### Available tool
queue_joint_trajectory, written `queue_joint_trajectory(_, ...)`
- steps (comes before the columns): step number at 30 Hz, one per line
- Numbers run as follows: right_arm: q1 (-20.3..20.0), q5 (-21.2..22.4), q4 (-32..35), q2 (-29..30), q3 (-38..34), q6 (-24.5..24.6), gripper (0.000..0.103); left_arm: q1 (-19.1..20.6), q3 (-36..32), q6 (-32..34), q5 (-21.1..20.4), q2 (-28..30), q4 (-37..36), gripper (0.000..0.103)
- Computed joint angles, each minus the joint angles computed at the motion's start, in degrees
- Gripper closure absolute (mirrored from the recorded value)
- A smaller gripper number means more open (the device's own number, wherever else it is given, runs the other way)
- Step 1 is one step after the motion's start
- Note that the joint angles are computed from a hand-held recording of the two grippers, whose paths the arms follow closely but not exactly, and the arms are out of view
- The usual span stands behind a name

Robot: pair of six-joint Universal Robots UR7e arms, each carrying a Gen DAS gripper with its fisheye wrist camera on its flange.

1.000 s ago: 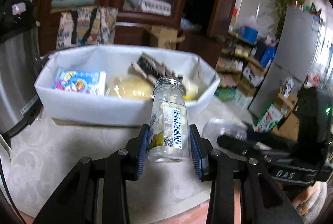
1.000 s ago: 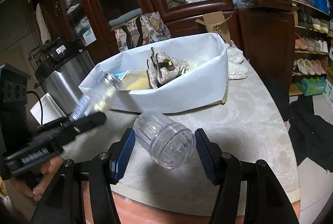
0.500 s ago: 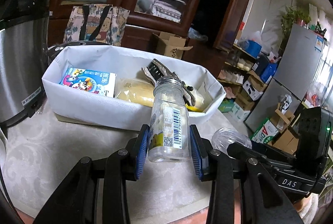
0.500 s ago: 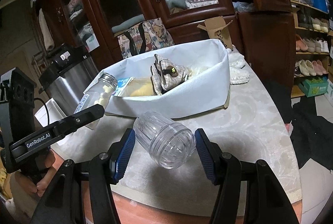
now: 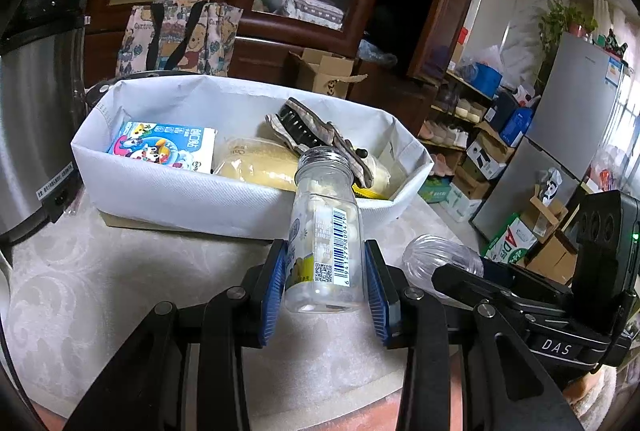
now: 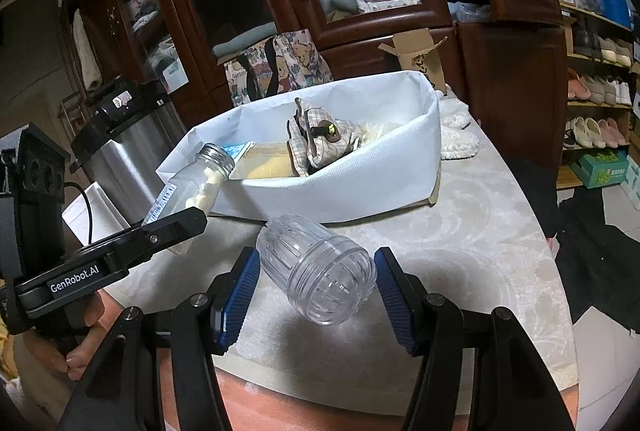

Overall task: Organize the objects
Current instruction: 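Lift the pill bottle toward the box while the right gripper grasps the clear jar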

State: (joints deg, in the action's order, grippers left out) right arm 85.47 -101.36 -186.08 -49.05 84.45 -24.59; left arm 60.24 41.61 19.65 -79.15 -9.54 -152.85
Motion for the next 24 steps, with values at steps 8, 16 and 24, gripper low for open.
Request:
queue_joint_trajectory(8, 0.07, -0.6, 0.39, 0.24, -0.31, -0.08, 0.045, -0.06, -0.1, -0.19, 0.44, 0.06, 0.7, 0.065)
queue_joint_trajectory(16, 0.23, -1.77, 1.27, 0.55, -0.76, -0.6, 0.045, -0.17, -0.36, 0.02, 1.3, 0.33, 1.42, 0.065)
queue_joint_trajectory(24, 0.29, -2.41, 1.55, 0.54, -0.84, -0.43, 0.045, -0.33, 0.29, 0.54, 1.8, 0.22, 0.48, 0.065)
